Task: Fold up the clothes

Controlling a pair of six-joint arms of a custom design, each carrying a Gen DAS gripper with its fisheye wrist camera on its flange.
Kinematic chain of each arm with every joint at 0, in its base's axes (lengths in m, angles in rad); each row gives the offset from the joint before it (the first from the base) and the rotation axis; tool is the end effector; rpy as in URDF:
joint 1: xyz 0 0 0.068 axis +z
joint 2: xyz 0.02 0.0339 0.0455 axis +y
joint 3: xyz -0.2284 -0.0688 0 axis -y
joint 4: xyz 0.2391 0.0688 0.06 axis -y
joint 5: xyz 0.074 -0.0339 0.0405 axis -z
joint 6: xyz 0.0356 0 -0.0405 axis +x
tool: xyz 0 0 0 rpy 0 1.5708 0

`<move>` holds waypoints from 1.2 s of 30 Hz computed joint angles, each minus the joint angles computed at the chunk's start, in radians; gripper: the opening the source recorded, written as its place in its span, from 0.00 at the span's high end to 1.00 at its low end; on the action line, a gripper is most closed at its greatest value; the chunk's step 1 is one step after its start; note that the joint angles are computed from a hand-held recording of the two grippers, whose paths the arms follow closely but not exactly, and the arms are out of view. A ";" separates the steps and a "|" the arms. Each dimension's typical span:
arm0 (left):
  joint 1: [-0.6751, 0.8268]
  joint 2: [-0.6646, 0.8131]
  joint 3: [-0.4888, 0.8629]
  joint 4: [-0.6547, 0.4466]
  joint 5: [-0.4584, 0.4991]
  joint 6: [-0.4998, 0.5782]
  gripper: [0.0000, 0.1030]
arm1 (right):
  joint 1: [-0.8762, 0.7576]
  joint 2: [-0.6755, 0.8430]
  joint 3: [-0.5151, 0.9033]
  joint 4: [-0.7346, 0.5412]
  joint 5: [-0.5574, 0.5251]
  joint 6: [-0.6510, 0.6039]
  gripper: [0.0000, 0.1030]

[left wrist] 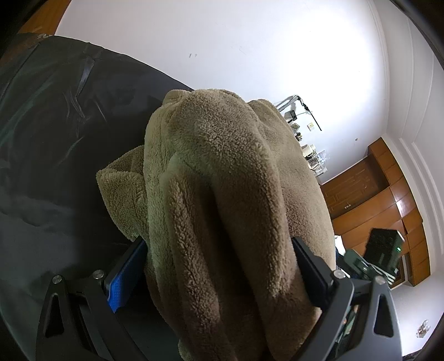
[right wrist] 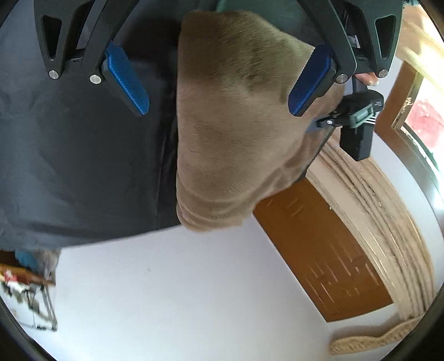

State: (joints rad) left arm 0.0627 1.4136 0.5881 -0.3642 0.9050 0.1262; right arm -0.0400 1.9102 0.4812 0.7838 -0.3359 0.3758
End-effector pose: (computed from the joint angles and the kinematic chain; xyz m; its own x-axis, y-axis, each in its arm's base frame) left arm 0.2275 -0.0138 0.1150 -0.8872 0.0222 -0.4609 0.3678 0.6371 -0.6774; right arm 0.2755 0.0007 0.0359 -0.6417 0.3725 -0.6705 0.0109 0.8785 0.4776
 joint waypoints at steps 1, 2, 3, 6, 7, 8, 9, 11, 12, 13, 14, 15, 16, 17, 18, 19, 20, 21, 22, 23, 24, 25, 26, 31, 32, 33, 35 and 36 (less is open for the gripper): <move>-0.003 -0.004 -0.003 0.003 -0.001 -0.005 0.04 | -0.014 0.033 0.034 -0.014 -0.032 -0.004 0.00; -0.030 -0.017 -0.017 0.036 -0.012 -0.045 0.04 | -0.033 0.077 0.087 -0.045 -0.081 -0.007 0.00; -0.067 -0.032 -0.034 0.080 -0.028 -0.097 0.04 | -0.044 0.101 0.119 -0.071 -0.115 -0.008 0.00; -0.076 -0.029 -0.036 0.096 -0.033 -0.110 0.03 | -0.092 0.205 0.253 -0.146 -0.251 0.014 0.00; -0.075 -0.027 -0.036 0.096 -0.032 -0.109 0.03 | -0.108 0.245 0.306 -0.173 -0.304 0.024 0.00; -0.072 -0.023 -0.034 0.095 -0.031 -0.104 0.03 | -0.115 0.273 0.347 -0.197 -0.338 0.030 0.00; -0.073 -0.023 -0.034 0.096 -0.031 -0.105 0.03 | -0.119 0.298 0.385 -0.219 -0.364 0.034 0.00; -0.070 -0.018 -0.034 0.097 -0.029 -0.100 0.03 | -0.122 0.337 0.445 -0.257 -0.405 0.035 0.00; -0.063 -0.012 -0.034 0.097 -0.027 -0.090 0.03 | -0.117 0.352 0.469 -0.273 -0.412 0.028 0.00; -0.065 -0.012 -0.034 0.098 -0.027 -0.090 0.03 | -0.112 0.368 0.493 -0.290 -0.417 0.019 0.00; -0.066 -0.014 -0.033 0.098 -0.028 -0.091 0.03 | -0.106 0.382 0.516 -0.309 -0.424 0.010 0.00; -0.067 -0.015 -0.032 0.097 -0.028 -0.092 0.03 | -0.104 0.393 0.536 -0.328 -0.432 0.002 0.00; -0.068 -0.016 -0.031 0.096 -0.029 -0.093 0.03 | -0.101 0.394 0.542 -0.341 -0.434 -0.012 0.00; -0.069 -0.017 -0.031 0.097 -0.030 -0.094 0.03 | -0.096 0.394 0.543 -0.354 -0.434 -0.028 0.00; -0.071 -0.018 -0.033 0.100 -0.031 -0.097 0.02 | -0.089 0.392 0.553 -0.385 -0.426 -0.052 0.00; -0.073 -0.019 -0.034 0.103 -0.032 -0.100 0.02 | -0.083 0.390 0.566 -0.414 -0.419 -0.072 0.00; -0.074 -0.021 -0.036 0.106 -0.033 -0.103 0.02 | -0.079 0.390 0.573 -0.426 -0.415 -0.083 0.00; -0.076 -0.022 -0.037 0.110 -0.034 -0.107 0.02 | -0.076 0.391 0.579 -0.435 -0.412 -0.091 0.00; -0.078 -0.024 -0.038 0.113 -0.036 -0.110 0.02 | -0.072 0.392 0.586 -0.444 -0.409 -0.098 0.01; -0.079 -0.025 -0.040 0.116 -0.037 -0.112 0.02 | -0.067 0.390 0.585 -0.444 -0.399 -0.105 0.01; -0.079 -0.027 -0.043 0.120 -0.037 -0.113 0.02 | -0.062 0.386 0.581 -0.439 -0.388 -0.109 0.02; -0.079 -0.029 -0.047 0.124 -0.038 -0.114 0.02 | -0.056 0.383 0.576 -0.435 -0.376 -0.117 0.08; -0.080 -0.031 -0.050 0.130 -0.039 -0.118 0.02 | -0.049 0.383 0.570 -0.427 -0.367 -0.123 0.16; -0.081 -0.037 -0.066 0.165 -0.041 -0.147 0.06 | -0.018 0.338 0.476 -0.306 -0.296 -0.105 0.34; -0.077 -0.030 -0.065 0.171 -0.029 -0.154 0.12 | -0.008 0.321 0.452 -0.282 -0.272 -0.102 0.37; -0.071 -0.020 -0.064 0.177 -0.007 -0.165 0.19 | 0.002 0.304 0.429 -0.259 -0.247 -0.098 0.38; -0.065 -0.029 -0.070 0.188 0.014 -0.185 0.27 | 0.026 0.261 0.376 -0.219 -0.191 -0.097 0.42; -0.068 -0.054 -0.081 0.193 0.009 -0.194 0.31 | 0.036 0.238 0.351 -0.203 -0.168 -0.097 0.42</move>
